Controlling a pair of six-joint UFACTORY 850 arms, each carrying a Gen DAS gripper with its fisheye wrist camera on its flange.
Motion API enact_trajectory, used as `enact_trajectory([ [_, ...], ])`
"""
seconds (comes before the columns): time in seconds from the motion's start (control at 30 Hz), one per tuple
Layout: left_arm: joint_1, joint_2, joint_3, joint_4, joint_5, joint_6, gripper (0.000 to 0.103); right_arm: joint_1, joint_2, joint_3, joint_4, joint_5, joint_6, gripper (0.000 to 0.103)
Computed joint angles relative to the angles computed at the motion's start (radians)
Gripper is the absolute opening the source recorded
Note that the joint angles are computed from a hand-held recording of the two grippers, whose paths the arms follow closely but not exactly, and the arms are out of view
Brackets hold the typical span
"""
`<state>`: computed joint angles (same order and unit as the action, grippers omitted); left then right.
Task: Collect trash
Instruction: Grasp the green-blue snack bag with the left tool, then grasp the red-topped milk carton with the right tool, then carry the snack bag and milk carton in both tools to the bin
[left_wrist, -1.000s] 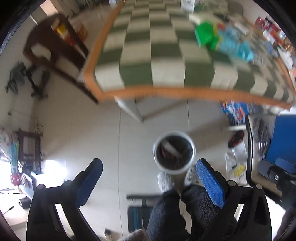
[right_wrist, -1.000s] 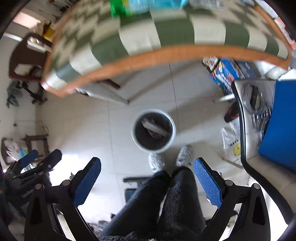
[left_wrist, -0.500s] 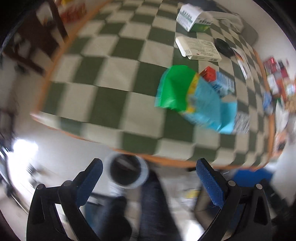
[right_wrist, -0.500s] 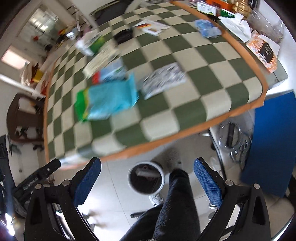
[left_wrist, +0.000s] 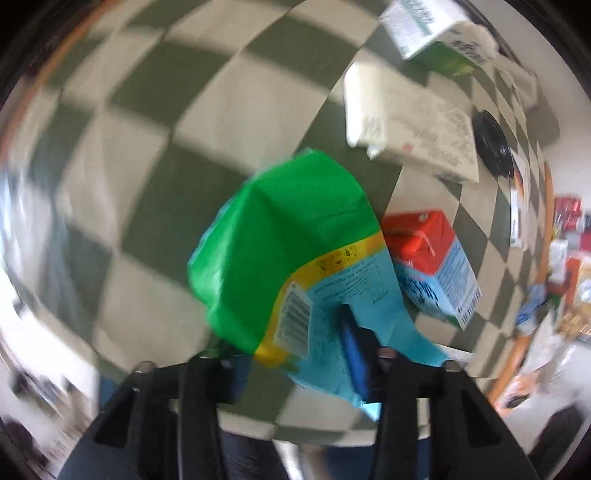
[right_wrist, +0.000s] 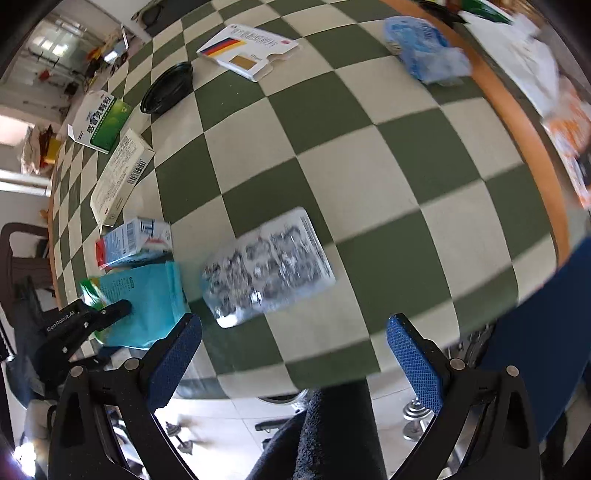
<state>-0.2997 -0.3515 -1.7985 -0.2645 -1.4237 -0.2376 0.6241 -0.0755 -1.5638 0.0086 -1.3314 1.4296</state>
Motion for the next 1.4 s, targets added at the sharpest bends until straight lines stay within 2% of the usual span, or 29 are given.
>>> enact_trajectory([
  [0.1, -0.033, -0.036, -0.083, 0.166, 0.022, 0.146, 0.034, -0.040, -0.034, -0.024, 0.037, 0.026, -0.120, 0.101],
  [0.17, -0.038, -0.053, -0.117, 0.220, 0.021, 0.204, 0.034, -0.059, -0.096, -0.094, 0.061, 0.010, -0.249, 0.101],
  [0.27, -0.017, -0.092, -0.169, 0.216, -0.007, 0.227, 0.038, -0.066, -0.208, -0.232, 0.067, -0.023, -0.431, 0.101],
  [0.4, 0.016, -0.107, -0.176, 0.153, -0.032, 0.159, 0.039, -0.061, -0.367, -0.434, 0.038, -0.065, -0.609, 0.101],
  [0.6, 0.023, -0.073, -0.138, 0.151, -0.011, 0.127, 0.026, -0.056, -0.580, -0.697, 0.066, -0.156, -0.813, 0.082],
  [0.67, 0.019, -0.068, -0.143, 0.166, -0.003, 0.121, 0.023, -0.050, -0.624, -0.747, 0.061, -0.188, -0.851, 0.061],
  [0.73, 0.015, -0.063, -0.147, 0.174, 0.001, 0.113, 0.019, -0.048, -0.634, -0.746, 0.057, -0.189, -0.865, 0.054],
  [0.97, -0.010, -0.004, -0.131, 0.217, 0.025, 0.107, 0.016, -0.054, -0.551, -0.612, 0.061, -0.086, -0.795, 0.040],
  [1.17, -0.021, -0.001, -0.188, 0.245, 0.027, 0.128, 0.015, -0.059, -0.465, -0.517, 0.064, -0.017, -0.686, 0.038],
  [1.27, -0.005, 0.003, -0.217, 0.255, 0.033, 0.169, 0.015, -0.055, -0.424, -0.482, 0.053, 0.001, -0.642, 0.037],
  [1.37, -0.015, -0.063, -0.301, 0.260, 0.044, 0.176, 0.015, -0.051, -0.383, -0.444, 0.051, 0.027, -0.596, 0.037],
  [1.4, -0.013, -0.054, -0.306, 0.261, 0.049, 0.184, 0.015, -0.045, -0.385, -0.453, 0.047, 0.027, -0.578, 0.036],
])
